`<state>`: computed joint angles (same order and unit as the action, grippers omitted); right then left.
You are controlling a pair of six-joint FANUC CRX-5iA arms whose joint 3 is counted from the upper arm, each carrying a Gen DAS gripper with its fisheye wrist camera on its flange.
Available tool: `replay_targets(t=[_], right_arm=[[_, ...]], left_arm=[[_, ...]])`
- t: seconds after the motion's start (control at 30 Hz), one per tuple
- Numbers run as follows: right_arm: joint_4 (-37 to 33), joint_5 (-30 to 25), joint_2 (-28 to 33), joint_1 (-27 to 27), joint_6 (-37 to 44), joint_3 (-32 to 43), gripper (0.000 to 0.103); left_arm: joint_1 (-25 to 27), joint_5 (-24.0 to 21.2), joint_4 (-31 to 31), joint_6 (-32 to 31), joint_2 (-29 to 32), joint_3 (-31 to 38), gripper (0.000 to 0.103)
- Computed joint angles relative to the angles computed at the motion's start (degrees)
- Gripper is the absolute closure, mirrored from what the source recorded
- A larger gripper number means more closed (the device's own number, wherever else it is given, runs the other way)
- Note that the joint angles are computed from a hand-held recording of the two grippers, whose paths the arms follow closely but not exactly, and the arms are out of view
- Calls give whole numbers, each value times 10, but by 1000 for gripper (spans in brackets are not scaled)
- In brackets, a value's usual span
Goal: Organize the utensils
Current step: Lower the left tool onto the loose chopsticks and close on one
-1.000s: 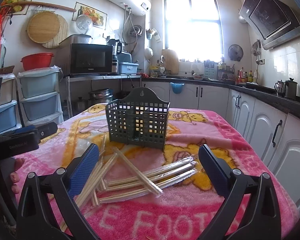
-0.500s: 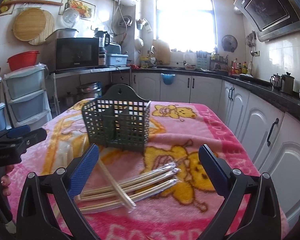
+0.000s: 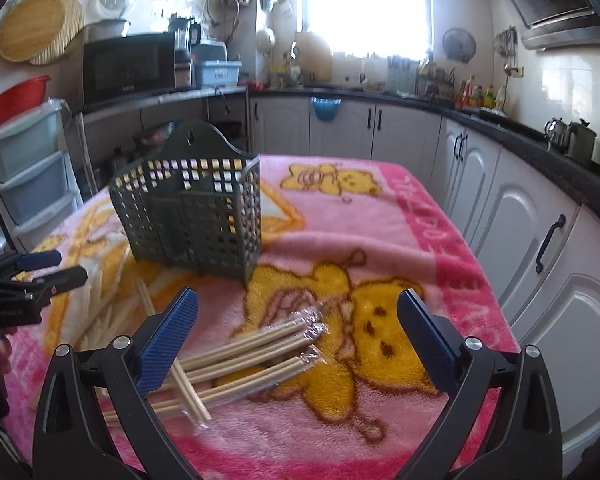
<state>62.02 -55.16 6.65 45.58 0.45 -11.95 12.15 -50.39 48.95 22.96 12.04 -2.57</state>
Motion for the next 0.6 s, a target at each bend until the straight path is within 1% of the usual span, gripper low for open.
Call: replay_targets(t=[0.17,0.2,0.27,0.3,0.33,0.4,0.43,0.5,0.53,0.6], right_arm=[[-49,23,14,-22,42,21,6],[-68,30,18,-29,57,29,6],[-95,35,24,-37,76,41,12],[-118,39,29,-43,91,50,19],[-134,41,32,-47,100,57,25],[-152,48,35,-54,108,63,26],[-159,48,38,-57,112,66,28],[-165,49,40,-61,118,70,29],[-167,49,42,-62,120,72,29],[-184,53,45,-68,133,78,30]], left_arm=[[0,-37,-22,21,33,41,37],[-1,-43,-27,25,39,49,38],[-2,-57,-39,35,50,64,43],[-1,-69,-46,41,58,75,44],[-1,-77,-51,45,63,82,49],[-2,-84,-58,46,71,91,54],[-1,-87,-57,42,73,92,56],[-1,-94,-61,41,77,98,67],[-2,-94,-64,41,78,100,69],[-4,-101,-73,44,84,108,77]])
